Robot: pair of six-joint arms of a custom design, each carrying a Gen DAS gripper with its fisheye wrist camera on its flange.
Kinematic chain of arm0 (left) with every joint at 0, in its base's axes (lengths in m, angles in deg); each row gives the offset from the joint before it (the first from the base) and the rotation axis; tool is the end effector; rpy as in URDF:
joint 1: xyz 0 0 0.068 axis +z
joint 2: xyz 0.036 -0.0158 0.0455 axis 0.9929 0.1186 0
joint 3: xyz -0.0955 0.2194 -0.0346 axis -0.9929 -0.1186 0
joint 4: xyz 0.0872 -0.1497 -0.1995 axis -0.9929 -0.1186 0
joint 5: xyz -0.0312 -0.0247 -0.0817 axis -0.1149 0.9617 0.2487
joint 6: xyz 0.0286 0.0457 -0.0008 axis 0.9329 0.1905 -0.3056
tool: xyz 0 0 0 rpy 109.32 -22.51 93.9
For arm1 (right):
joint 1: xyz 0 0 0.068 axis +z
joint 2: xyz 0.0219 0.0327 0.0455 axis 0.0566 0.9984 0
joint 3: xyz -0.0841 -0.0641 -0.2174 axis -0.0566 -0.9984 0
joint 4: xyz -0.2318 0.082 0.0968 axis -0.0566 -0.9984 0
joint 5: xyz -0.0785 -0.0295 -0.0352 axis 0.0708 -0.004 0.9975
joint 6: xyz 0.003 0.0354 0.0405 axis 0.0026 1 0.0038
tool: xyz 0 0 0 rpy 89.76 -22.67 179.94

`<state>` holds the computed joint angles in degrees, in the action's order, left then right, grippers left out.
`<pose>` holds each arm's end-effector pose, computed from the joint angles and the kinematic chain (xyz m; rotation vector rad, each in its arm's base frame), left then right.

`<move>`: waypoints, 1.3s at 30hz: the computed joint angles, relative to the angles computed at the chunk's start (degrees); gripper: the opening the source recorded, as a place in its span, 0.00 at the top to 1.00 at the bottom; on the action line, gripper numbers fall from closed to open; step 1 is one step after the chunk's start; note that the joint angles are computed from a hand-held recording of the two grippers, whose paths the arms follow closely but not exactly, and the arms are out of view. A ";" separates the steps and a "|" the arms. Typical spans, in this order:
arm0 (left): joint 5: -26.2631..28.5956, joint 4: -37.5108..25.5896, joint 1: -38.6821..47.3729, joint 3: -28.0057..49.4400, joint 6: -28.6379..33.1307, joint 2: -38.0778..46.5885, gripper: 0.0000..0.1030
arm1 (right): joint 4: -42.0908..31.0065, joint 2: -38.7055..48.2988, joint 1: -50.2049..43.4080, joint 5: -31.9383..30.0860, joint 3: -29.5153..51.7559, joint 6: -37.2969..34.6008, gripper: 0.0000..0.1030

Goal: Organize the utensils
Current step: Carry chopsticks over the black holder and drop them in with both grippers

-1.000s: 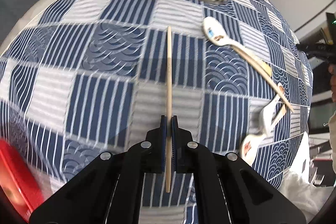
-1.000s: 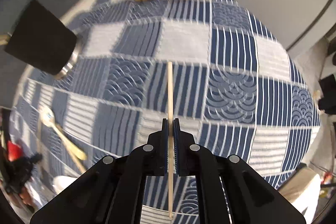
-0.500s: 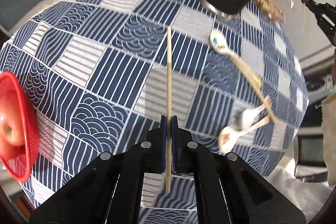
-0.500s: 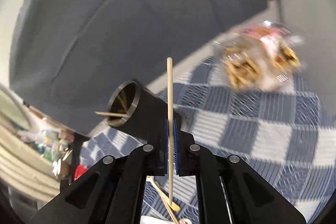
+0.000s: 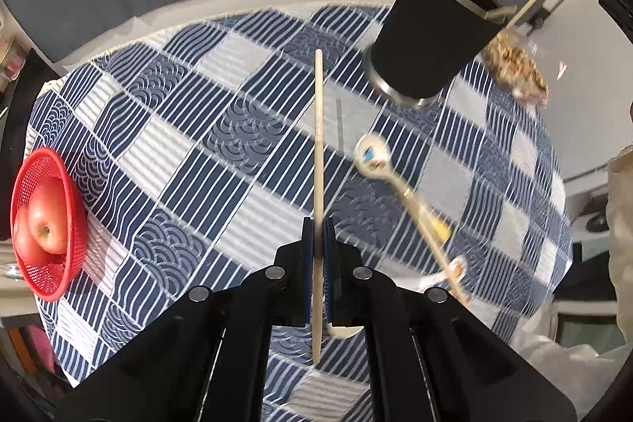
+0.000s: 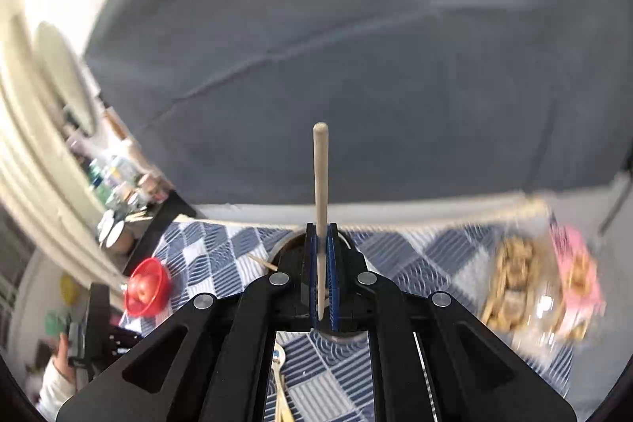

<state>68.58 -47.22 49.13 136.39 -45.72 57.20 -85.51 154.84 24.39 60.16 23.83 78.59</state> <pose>0.1051 -0.0688 0.3017 -0.0888 2.8540 -0.1956 0.2821 0.1263 0.3903 -0.5282 2.2498 0.7882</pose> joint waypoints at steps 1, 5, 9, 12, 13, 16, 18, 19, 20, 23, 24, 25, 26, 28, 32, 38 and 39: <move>-0.58 0.36 -0.54 1.11 -0.89 1.02 0.95 | -0.63 0.87 -0.14 -0.44 1.92 -0.88 0.95; -2.22 3.17 -1.94 5.42 -3.71 4.42 0.95 | -1.70 3.51 -1.46 -4.61 9.27 -4.40 0.95; -3.47 8.61 -1.38 6.75 -5.35 5.28 0.95 | -7.43 10.12 -2.44 -7.51 20.30 -9.56 0.95; -5.79 13.46 -1.67 7.29 -4.95 4.62 0.95 | -8.83 12.93 -2.80 -9.59 23.86 -11.81 0.95; -6.77 15.11 -2.12 7.74 -4.49 4.61 0.95 | -9.34 13.95 -3.03 -10.65 24.84 -12.30 0.95; -11.64 20.64 -4.39 9.56 -1.98 5.41 0.95 | -7.65 15.65 -4.21 -15.90 23.79 -12.85 0.95; -13.24 25.55 -4.40 9.65 0.22 6.08 0.95 | -7.60 16.97 -4.15 -16.28 23.56 -13.83 0.95; -13.19 28.93 -3.81 8.95 1.15 6.08 0.95 | -7.65 17.43 -4.21 -16.12 23.38 -14.21 0.95; -12.92 31.44 -3.31 8.27 1.78 6.06 0.95 | -8.30 18.40 -4.34 -16.39 23.83 -14.91 0.95; -9.32 41.01 -0.34 5.01 3.78 6.30 0.95 | -8.25 18.96 -4.82 -16.42 22.66 -16.09 0.95; -8.12 44.30 0.61 3.74 4.15 6.68 0.95 | -8.26 19.02 -5.00 -16.45 22.19 -16.47 0.95; -7.12 47.04 1.33 2.85 4.43 7.31 0.95 | -8.89 19.41 -5.31 -17.12 22.16 -17.20 0.95; -6.13 48.92 1.94 2.24 4.68 7.76 0.95 | -9.14 19.52 -5.39 -17.61 21.72 -17.47 0.95; -4.61 53.81 2.89 0.73 5.09 9.14 0.95 | -9.07 19.45 -5.72 -17.92 20.71 -17.96 0.95; -3.31 63.67 4.02 -2.86 3.84 11.05 0.95 | -9.08 19.57 -5.76 -17.37 19.05 -20.08 0.95; -3.88 72.71 4.64 -8.46 2.32 13.22 0.95 | -6.39 18.74 -4.25 -15.40 14.75 -21.87 0.95; -5.11 72.92 3.99 -9.50 1.68 13.07 0.95 | -5.81 18.32 -3.95 -14.90 13.47 -22.30 0.95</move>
<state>63.48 25.69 53.13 126.89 -44.04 70.27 -91.32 173.16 20.44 45.26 37.30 56.29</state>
